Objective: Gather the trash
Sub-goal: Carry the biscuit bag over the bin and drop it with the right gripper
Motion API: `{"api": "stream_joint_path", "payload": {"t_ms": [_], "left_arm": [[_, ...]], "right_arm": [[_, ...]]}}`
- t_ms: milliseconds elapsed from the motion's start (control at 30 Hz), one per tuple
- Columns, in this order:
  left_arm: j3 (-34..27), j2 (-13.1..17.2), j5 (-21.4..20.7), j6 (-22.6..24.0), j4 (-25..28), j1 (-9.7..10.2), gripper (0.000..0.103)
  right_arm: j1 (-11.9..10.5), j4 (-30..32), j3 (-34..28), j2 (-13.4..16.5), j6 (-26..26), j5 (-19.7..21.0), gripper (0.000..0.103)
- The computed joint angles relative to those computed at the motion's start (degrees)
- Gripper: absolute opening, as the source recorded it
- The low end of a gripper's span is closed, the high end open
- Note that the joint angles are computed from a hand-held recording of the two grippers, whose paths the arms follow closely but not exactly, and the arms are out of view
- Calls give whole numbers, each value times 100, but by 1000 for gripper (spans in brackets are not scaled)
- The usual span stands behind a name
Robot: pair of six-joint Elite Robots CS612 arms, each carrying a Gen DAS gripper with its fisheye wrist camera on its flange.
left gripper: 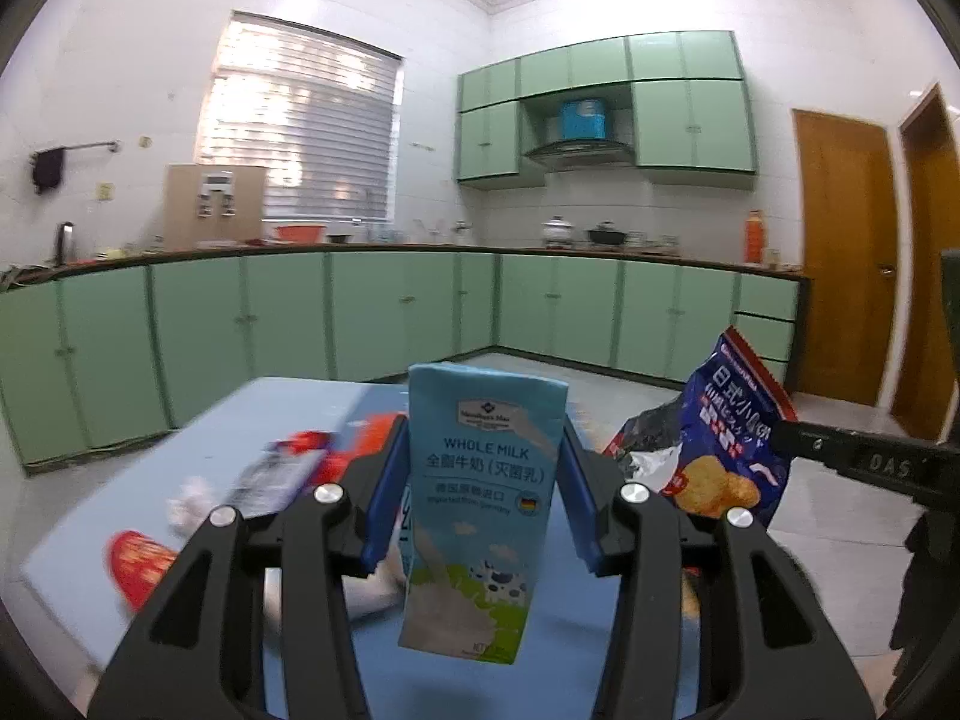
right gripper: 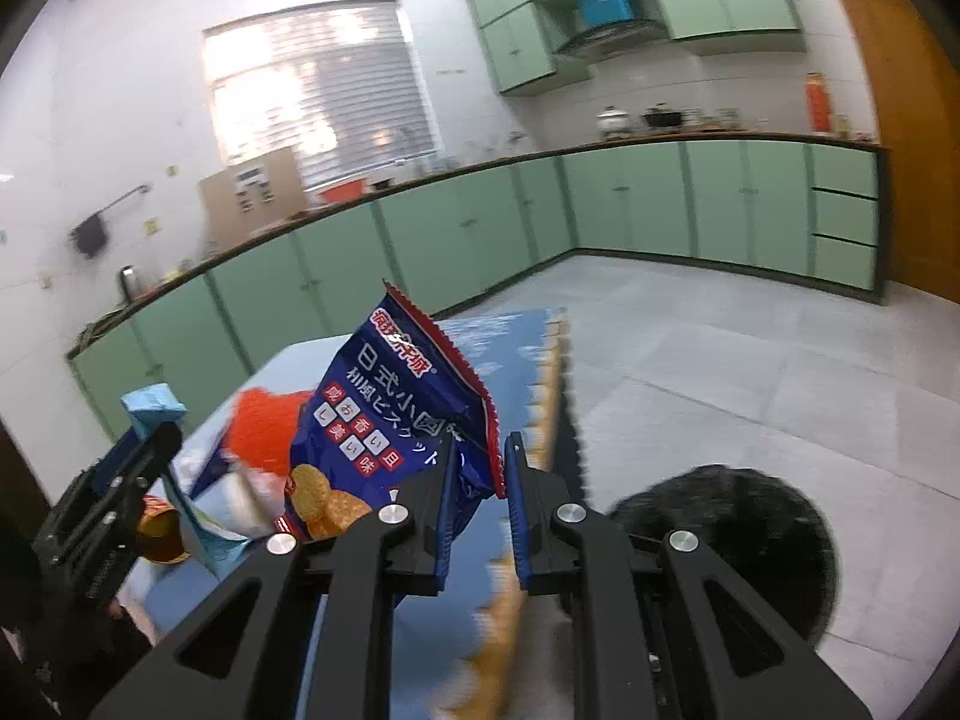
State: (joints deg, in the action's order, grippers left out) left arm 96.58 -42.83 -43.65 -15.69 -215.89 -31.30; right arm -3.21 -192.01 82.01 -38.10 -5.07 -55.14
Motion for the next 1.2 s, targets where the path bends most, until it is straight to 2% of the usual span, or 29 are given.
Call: {"api": "stream_joint_path", "payload": {"t_ms": [133,333,500,667,800,867,967,1067,1133,1200], "left_arm": [[-419,208,-512,57,146,-25,45],[-1095,584,-1046,82,458,-89,45],[-1881,974,-1543,-143,1123,-75,45],[-2632,1379,-2001,-232,1814,-29,46],[-3189,1687,-2419,-209,2376,33,47],[-3418,1822,-2538,-170,2612,47,54],[-3721,1983,-2749,-141,2971,80,58],[-3823,2020,-2800,-176,3046,110,58],[-3721,1966,-2740,-169,2839,126,61],[-3704,1925,-2696,-189,2758,148,62]], "right_arm": [[-144,-35,-38,29,107,-412,16],[-318,32,-229,178,252,-994,16],[-422,300,-530,417,252,-1344,16],[-523,739,-911,694,208,-1486,16],[-594,1172,-1255,928,209,-1469,22],[-630,1379,-1371,1019,268,-1419,26],[-677,1658,-1544,1150,315,-1491,26],[-717,1772,-1587,1183,346,-1528,27],[-731,1709,-1566,1157,400,-1486,37],[-721,1622,-1535,1119,406,-1530,42]]}}
